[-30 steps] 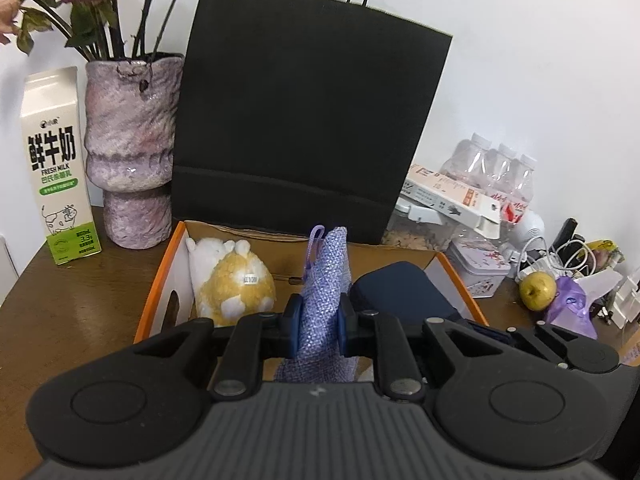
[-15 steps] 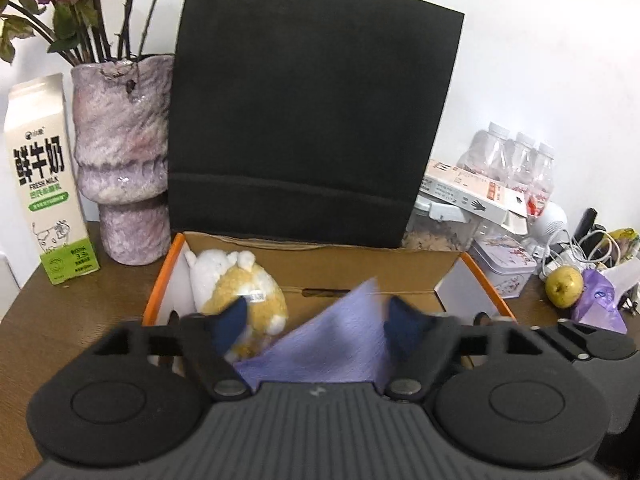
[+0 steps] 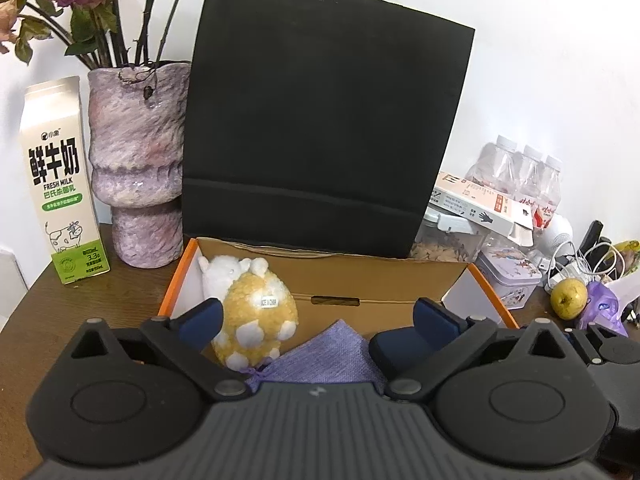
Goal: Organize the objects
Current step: 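Lower the pouch and pencil case into the red box with both tools, then open both tools and lift them out of the box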
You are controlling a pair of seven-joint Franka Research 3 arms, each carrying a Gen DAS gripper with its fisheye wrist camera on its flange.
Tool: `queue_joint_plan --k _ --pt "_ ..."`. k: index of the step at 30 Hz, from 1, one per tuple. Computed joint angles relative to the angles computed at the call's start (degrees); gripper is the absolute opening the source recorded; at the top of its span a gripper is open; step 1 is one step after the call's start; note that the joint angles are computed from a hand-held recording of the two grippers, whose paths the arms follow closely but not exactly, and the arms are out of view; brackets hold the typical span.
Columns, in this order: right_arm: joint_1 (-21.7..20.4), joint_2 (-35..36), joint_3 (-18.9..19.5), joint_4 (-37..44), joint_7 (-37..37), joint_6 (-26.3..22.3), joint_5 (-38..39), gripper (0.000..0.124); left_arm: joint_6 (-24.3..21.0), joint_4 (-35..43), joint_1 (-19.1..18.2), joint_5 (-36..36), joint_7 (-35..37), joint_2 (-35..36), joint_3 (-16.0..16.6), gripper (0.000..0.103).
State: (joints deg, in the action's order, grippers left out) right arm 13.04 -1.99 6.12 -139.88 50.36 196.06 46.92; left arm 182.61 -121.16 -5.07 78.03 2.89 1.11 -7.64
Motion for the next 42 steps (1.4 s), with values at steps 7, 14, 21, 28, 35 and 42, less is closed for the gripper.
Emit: queue_joint_plan --k 7,14,21,28,35,42 --pt "-1.4 -2.0 2.3 -0.9 -3.1 0.1 4.2 0.103 0.0 -2.7 0.4 -6.7 6.2 -2.1 -0.7 0.103" --pt "-4.0 -5.7 5.7 -3.3 -3.3 -0.2 5.5 0.103 0.1 -5.5 1.8 -9.8 9.1 -5.6 -2.8 0.103" --pt "-8.3 -10.4 10.0 -7.1 0.6 -1.3 3.3 0.103 -0.1 -10.1 2.4 -19.7 17.0 -9.4 -4.4 0.103" --pt "-13.6 -16.6 15.6 -11.6 4.6 -4.1 1.2 0.103 0.4 -14.9 4.4 -26.2 21.7 -14.0 -7.0 0.103" --pt "-14.2 -23.8 17.0 -16.5 9.7 -6.1 -1.9 0.103 0.5 -20.4 4.3 -32.4 26.2 -20.2 -8.0 0.103" --pt "-14.7 -32.3 18.2 -21.6 15.0 -9.5 -5.2 0.103 -1.3 -25.4 0.4 -38.9 31.7 -26.7 -6.4 0.103"
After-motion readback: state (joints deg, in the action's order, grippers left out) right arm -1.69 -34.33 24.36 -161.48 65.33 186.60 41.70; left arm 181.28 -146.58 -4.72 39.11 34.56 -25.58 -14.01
